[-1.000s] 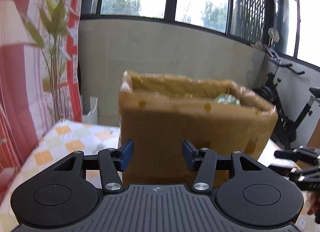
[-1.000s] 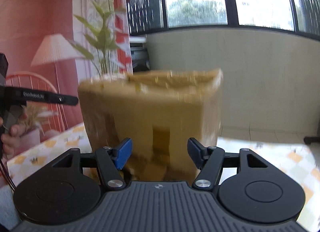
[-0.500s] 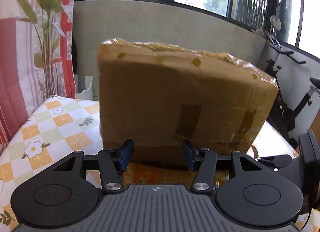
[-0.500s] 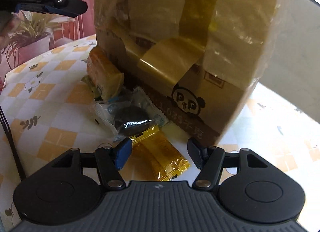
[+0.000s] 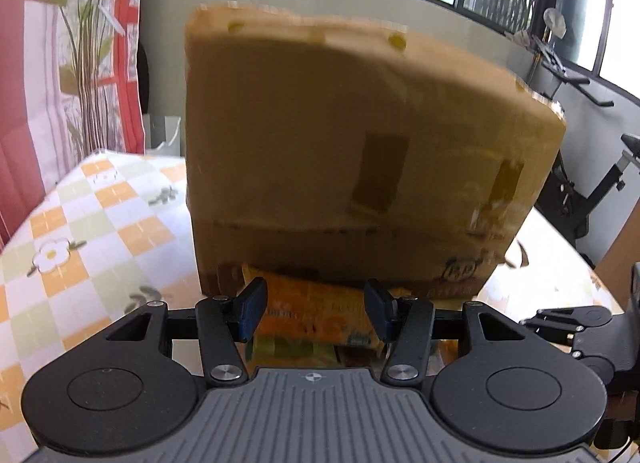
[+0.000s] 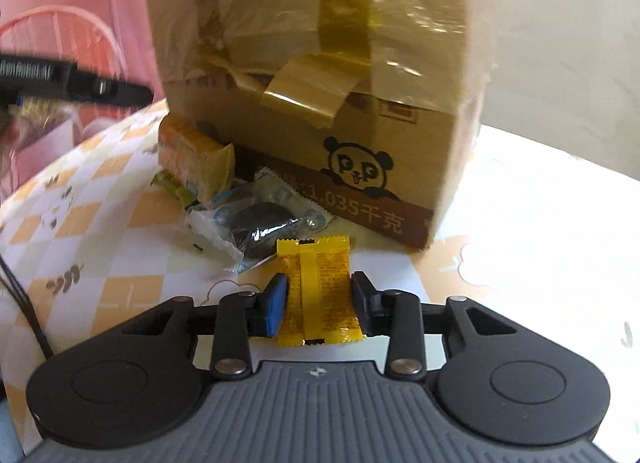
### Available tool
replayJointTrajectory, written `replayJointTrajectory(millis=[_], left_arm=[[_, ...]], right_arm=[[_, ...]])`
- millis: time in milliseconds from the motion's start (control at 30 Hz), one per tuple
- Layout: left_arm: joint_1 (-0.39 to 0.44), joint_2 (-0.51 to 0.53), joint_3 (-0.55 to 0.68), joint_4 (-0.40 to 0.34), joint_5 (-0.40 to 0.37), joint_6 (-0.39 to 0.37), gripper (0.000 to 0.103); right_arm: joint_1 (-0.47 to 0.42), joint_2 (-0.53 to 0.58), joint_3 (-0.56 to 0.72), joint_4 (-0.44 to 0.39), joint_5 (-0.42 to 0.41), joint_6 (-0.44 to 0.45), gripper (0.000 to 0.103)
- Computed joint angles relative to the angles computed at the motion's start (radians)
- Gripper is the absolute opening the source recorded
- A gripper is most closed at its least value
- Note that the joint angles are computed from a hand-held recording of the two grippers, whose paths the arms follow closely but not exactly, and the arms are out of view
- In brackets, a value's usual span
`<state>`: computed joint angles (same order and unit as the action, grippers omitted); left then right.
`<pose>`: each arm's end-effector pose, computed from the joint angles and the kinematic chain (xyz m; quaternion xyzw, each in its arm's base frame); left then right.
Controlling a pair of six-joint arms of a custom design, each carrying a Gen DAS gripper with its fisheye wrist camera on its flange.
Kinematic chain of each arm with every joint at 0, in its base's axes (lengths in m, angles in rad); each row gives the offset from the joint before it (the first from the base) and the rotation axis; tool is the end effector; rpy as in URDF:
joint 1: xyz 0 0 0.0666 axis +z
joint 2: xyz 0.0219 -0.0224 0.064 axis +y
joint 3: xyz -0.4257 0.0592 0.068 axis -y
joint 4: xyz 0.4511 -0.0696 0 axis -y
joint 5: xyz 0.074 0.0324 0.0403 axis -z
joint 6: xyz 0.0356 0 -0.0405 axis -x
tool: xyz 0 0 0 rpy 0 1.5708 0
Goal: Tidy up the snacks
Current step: 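Grasp the yellow wrapped packet with the right tool, then grasp the long orange snack bar with the left tool while the right tool holds the yellow packet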
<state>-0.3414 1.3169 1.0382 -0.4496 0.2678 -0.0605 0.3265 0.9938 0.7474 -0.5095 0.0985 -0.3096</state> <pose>0.4633 -0.1751 0.3634 0.2340 0.8753 -0.1774 0.3842 0.3457 0.1129 0.3392 0.0118 0.9172 0.0808 0.3901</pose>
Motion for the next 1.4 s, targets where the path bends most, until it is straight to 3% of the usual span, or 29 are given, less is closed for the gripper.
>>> replayJointTrajectory(millis=[200,367,533,667,833,933,1000,1167,1400], left_arm=[[-0.025,0.034,0.014,0.011,-0.076,0.033,0.062],[-0.050,0.082,0.046,0.039,-0.143,0.098,0.069],[-0.079,0.096,0.042,0.062,-0.235,0.036,0.071],[-0.055,0.062,-0.006,0.076,-0.189,0.032,0.073],[-0.014,0.018,-0.037,0.035,-0.134,0.037,0.078],[-0.003,0.008,-0.046,-0.028,-0.174,-0.060,0.077],[0.012,-0.004,-0.063,-0.027,-0.191,-0.085,0.076],[0.047,-0.008,-0.054,-0.010,-0.124,0.024,0.076],[-0.037,0.054,0.004,0.059,-0.167,0.067,0.077]], right_arm=[[0.047,-0.006,-0.020,0.031,0.092,0.019,0.037],[0.054,-0.004,-0.022,0.039,0.107,0.026,0.037],[0.048,-0.008,-0.023,0.040,0.097,0.021,0.037],[0.053,-0.004,-0.025,0.046,0.100,0.014,0.037],[0.053,-0.004,-0.025,0.046,0.100,0.014,0.037],[0.056,-0.004,-0.024,0.043,0.106,0.015,0.037],[0.057,-0.004,-0.023,0.042,0.109,0.016,0.037],[0.056,-0.005,-0.024,0.042,0.105,0.014,0.037],[0.056,-0.004,-0.023,0.042,0.106,0.015,0.037]])
